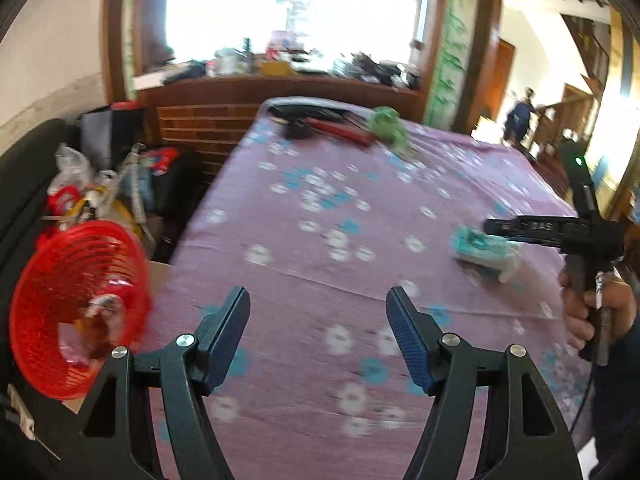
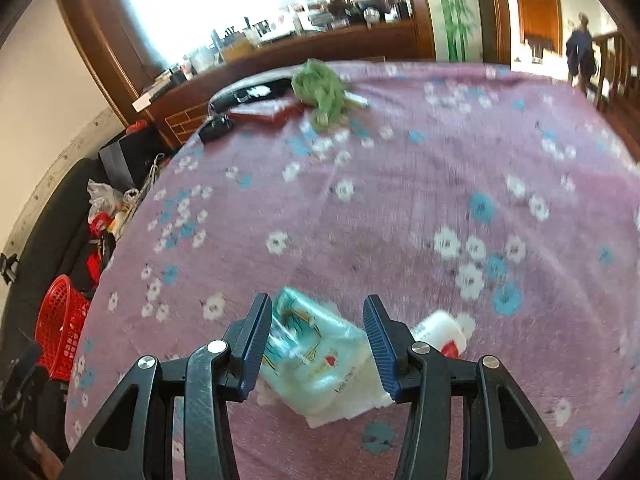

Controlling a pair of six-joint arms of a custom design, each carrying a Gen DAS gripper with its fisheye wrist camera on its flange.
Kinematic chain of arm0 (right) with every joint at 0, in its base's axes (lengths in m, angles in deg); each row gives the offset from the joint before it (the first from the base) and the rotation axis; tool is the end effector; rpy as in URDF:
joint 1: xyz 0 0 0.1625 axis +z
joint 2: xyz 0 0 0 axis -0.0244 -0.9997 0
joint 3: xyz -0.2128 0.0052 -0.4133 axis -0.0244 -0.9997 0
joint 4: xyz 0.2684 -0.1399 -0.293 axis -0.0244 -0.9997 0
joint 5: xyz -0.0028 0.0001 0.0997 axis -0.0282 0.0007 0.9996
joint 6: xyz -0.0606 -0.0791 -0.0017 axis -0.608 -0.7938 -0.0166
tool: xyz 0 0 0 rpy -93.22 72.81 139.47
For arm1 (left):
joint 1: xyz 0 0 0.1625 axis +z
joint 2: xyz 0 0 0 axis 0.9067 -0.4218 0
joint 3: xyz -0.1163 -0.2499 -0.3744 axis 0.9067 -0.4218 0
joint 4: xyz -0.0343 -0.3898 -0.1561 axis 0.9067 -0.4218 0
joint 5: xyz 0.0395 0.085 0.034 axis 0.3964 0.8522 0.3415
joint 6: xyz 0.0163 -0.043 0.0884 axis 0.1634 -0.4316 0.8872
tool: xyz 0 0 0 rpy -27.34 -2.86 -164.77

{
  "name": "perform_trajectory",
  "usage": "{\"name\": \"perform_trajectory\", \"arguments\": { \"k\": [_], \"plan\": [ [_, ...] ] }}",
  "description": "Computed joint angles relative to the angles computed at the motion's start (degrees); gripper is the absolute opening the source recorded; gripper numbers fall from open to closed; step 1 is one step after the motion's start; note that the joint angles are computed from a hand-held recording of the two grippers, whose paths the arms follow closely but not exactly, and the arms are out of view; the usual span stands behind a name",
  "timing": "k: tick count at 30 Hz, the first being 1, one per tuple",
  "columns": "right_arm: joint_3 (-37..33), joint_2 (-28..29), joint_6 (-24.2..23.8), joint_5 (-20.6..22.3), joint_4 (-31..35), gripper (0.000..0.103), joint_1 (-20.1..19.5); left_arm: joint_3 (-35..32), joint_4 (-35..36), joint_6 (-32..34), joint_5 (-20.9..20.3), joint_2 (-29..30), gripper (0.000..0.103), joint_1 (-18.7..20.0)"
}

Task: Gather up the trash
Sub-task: 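Move both open grippers back over the teal tissue pack and white spray bottle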

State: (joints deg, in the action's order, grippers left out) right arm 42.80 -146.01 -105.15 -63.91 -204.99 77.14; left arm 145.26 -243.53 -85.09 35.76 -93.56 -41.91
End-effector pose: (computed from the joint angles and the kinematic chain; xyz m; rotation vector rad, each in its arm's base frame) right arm -0.0207 -0.5524 0.4072 0.3690 -2.6160 0.7044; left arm -0.4238 -0.4148 0.0048 0.4502 2.3086 -0.9493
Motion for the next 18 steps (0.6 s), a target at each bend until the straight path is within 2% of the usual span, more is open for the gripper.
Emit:
{"name": "perform_trajectory", "arguments": {
  "k": [2,4,5,6,8,10,12,15,18],
  "plan": [
    [1.1,-2.2,-1.5,4.9,6.3,0.053,-0.7,-0.8,0.1,0.5,-1.5,0.6,0.073,-0.1],
    [0.6,-3.9,-3.5,11.7,17.1,0.053,-1.5,-2.0,0.0,1.0,-2.6,1.3,0.074,0.2],
    [1.0,-4.8,-4.3,15.8,20.6,0.052,-2.3,-2.6,0.0,1.2,-3.2,1.6,0.075,0.3],
    [1.1,-5.5,-5.0,17.5,21.7,0.051,-2.6,-3.4,0.3,1.3,-3.7,1.9,0.076,0.5],
    [2.1,-7.2,-6.1,17.0,16.7,0.051,-2.4,-4.9,0.7,1.8,-4.8,2.7,0.076,0.8],
    [4.1,-8.1,-6.4,13.8,4.7,0.051,-2.1,-6.8,0.4,3.1,-6.4,3.8,0.077,1.2],
    [5.2,-7.6,-4.2,11.3,-5.8,0.053,-2.6,-9.9,1.4,3.8,-8.8,5.4,0.081,2.1],
    [4.0,-6.9,1.6,13.6,-9.3,0.054,-6.0,-14.9,2.5,3.9,-14.1,8.2,0.084,4.0],
    [2.3,-6.4,7.3,14.5,-8.2,0.055,-8.5,-21.5,6.1,0.7,-19.2,12.1,0.084,6.0]
  ]
}}
